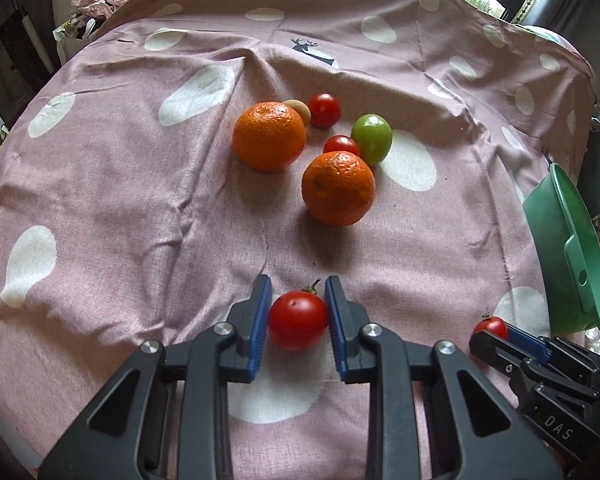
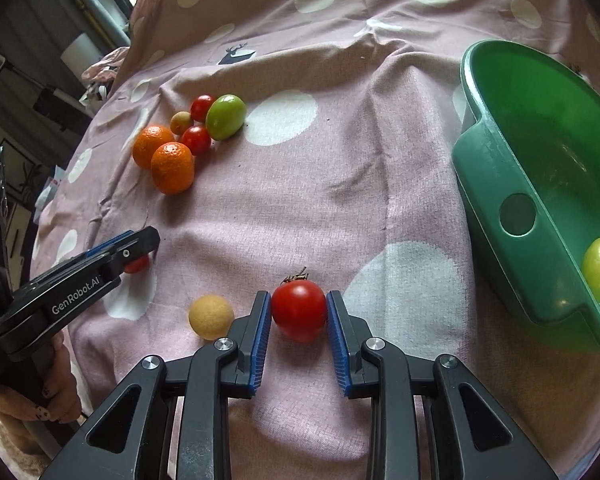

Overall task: Organize fruits
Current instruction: 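Lift the red tomato with the left gripper while the right gripper carries a cherry tomato to the bowl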

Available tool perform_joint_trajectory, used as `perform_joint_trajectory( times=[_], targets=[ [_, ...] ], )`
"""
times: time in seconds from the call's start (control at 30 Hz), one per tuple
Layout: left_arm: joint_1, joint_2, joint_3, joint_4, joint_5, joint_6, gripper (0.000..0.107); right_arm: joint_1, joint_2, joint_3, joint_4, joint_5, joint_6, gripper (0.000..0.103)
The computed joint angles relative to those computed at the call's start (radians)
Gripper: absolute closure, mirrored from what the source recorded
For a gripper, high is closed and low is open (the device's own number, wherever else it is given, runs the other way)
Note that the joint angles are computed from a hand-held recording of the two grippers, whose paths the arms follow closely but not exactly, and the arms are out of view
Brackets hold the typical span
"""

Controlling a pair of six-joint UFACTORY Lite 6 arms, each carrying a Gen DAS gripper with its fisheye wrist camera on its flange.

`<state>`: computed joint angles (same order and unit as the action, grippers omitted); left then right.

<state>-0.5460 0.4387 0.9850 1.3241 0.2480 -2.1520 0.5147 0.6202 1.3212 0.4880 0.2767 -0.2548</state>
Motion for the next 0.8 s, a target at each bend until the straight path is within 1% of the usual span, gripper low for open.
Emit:
perform_joint_trajectory(
  times=[0.07, 0.17, 0.33, 0.43, 0.6, 0.7, 0.8],
  targets=[
    [-0.014, -0.002, 0.0, 0.004, 0.009, -0.012, 0.08, -0.006, -0.001, 0.0, 0.006, 0.0, -0.005, 0.073],
    [-0.036, -0.022, -0.009, 0.031, 0.029, -0.045, 0.08, -0.016, -0.012, -0.009, 0.061, -0.006, -0.056, 0.073],
    [-0.06, -0.084, -0.06, 0.162, 0.029, -0.195, 0.08, -0.027, -0.028, -0.026, 0.134, -0.016, -0.127, 0.073],
    [-0.08, -0.119, -0.084, 0.206, 0.037, -0.247, 0.08, -0.029, -0.033, -0.03, 0.153, -0.021, -0.142, 0.073],
    [-0.11, -0.162, -0.109, 0.23, 0.057, -0.279, 0.08, -0.03, -0.045, -0.042, 0.265, -0.036, -0.248, 0.073],
    [-0.122, -0.179, -0.119, 0.251, 0.062, -0.306, 0.08, -0.023, -0.064, -0.058, 0.295, -0.063, -0.283, 0.073],
    [-0.134, -0.197, -0.132, 0.279, 0.075, -0.34, 0.08, -0.029, -0.071, -0.062, 0.356, -0.063, -0.343, 0.073]
  ],
)
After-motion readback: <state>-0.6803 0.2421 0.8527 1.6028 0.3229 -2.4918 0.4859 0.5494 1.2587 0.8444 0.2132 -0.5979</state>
